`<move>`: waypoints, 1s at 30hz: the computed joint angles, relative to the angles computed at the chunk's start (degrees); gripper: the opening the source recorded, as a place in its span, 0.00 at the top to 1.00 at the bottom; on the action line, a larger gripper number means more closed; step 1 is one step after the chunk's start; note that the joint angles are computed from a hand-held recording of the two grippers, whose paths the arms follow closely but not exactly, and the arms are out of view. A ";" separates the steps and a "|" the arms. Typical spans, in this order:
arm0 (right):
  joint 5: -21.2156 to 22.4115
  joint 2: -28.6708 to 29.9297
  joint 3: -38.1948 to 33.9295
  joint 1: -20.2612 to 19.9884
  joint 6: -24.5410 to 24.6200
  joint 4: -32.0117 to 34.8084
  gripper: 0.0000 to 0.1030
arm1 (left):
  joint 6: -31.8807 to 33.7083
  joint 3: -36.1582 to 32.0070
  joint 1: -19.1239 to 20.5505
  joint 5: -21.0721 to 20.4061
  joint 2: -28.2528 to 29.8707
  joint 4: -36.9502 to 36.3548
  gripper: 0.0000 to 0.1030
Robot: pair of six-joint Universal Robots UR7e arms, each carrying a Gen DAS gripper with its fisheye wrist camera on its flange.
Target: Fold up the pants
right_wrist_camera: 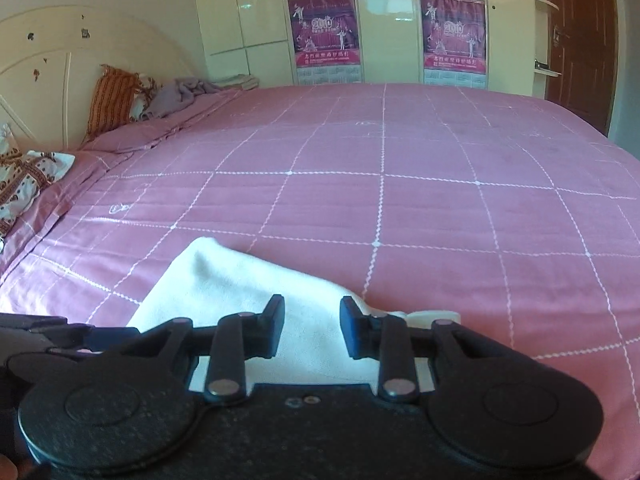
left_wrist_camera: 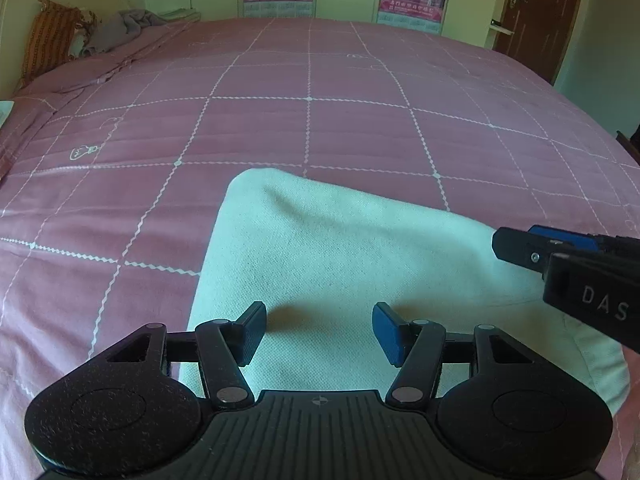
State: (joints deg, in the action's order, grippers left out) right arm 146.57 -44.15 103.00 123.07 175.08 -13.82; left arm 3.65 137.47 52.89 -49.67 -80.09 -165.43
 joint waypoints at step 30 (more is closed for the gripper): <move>6.94 5.03 5.66 1.93 1.58 -0.14 0.78 | -1.27 7.97 -0.45 1.58 -6.90 2.85 0.27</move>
